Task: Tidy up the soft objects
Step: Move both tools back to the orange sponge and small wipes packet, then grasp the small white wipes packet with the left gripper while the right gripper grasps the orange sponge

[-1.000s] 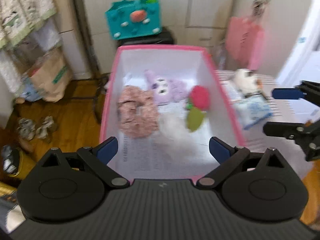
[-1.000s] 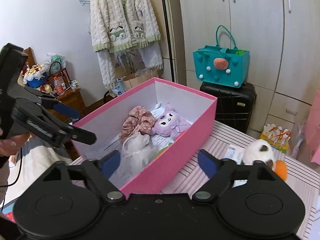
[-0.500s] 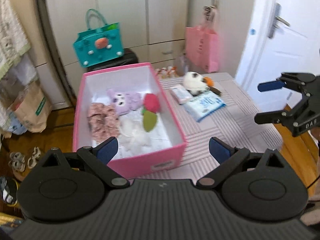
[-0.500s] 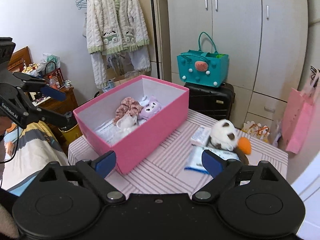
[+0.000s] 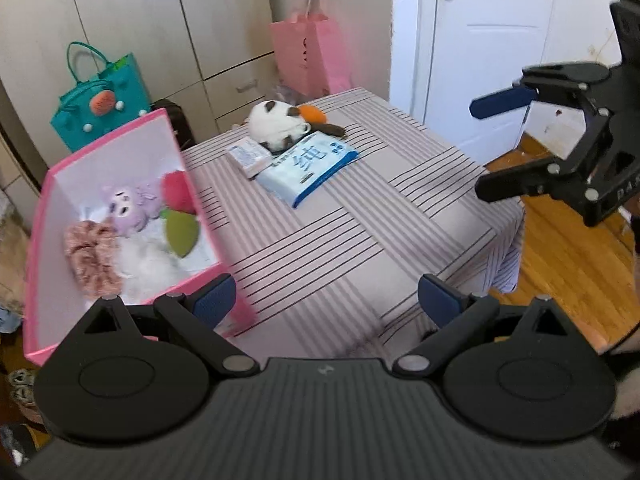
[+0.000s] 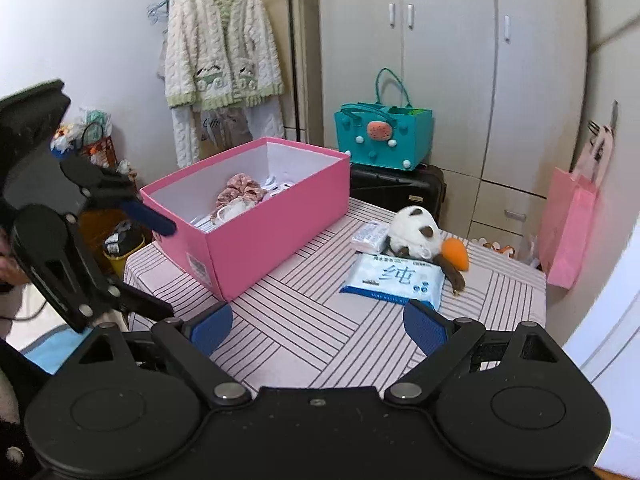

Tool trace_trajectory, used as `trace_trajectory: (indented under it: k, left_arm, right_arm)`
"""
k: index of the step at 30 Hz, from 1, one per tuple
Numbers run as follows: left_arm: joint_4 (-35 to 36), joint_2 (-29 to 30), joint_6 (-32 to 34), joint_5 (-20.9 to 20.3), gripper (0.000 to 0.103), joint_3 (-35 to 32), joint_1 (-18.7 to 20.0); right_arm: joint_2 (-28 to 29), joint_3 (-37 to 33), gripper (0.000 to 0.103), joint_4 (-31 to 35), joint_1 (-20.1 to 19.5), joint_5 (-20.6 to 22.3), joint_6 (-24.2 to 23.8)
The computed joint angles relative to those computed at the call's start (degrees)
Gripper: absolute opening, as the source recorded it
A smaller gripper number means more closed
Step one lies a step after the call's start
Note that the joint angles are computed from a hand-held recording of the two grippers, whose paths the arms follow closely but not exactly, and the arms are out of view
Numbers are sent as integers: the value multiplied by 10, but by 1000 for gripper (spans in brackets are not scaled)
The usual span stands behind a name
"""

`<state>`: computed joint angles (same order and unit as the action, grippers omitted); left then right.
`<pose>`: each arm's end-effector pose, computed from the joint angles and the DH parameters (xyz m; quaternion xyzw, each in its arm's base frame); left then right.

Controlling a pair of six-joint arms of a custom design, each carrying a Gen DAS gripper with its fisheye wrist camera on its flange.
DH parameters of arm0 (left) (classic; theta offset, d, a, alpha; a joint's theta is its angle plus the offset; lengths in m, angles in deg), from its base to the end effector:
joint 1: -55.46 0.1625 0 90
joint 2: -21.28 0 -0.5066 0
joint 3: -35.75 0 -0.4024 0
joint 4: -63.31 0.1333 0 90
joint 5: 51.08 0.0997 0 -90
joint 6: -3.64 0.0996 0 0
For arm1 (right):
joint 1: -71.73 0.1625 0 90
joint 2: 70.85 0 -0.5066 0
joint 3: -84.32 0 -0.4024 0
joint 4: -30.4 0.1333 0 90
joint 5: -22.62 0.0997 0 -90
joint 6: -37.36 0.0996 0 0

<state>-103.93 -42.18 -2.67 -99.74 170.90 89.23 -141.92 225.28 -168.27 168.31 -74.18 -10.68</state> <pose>-0.2711 -0.4208 0.1689 0.3789 0.8545 -0.2217 0.2778 0.1714 -0.4255 0.2492 0.4145 -0.8457 0.2902 0.1696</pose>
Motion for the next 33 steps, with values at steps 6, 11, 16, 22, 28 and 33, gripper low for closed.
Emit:
trace_trajectory:
  k: [6, 11, 16, 22, 28, 33]
  left_arm:
    - [-196, 84, 66, 26, 99, 13, 7]
    - [-306, 147, 106, 22, 99, -6, 24]
    - [-362, 202, 113, 26, 98, -49, 55]
    - [-425, 254, 101, 46, 95, -100, 83]
    - [-470, 308, 160, 100, 83, -167, 101]
    - [-491, 336, 175, 139, 64, -220, 116]
  right_arm:
    - [5, 17, 95, -46, -62, 94, -11]
    - [35, 0, 95, -90, -89, 111, -24]
    - [63, -33, 95, -116, -109, 133, -6]
    - [100, -89, 94, -114, -110, 119, 13]
    - [131, -164, 87, -53, -114, 119, 61]
    - [159, -229, 67, -4, -102, 89, 62]
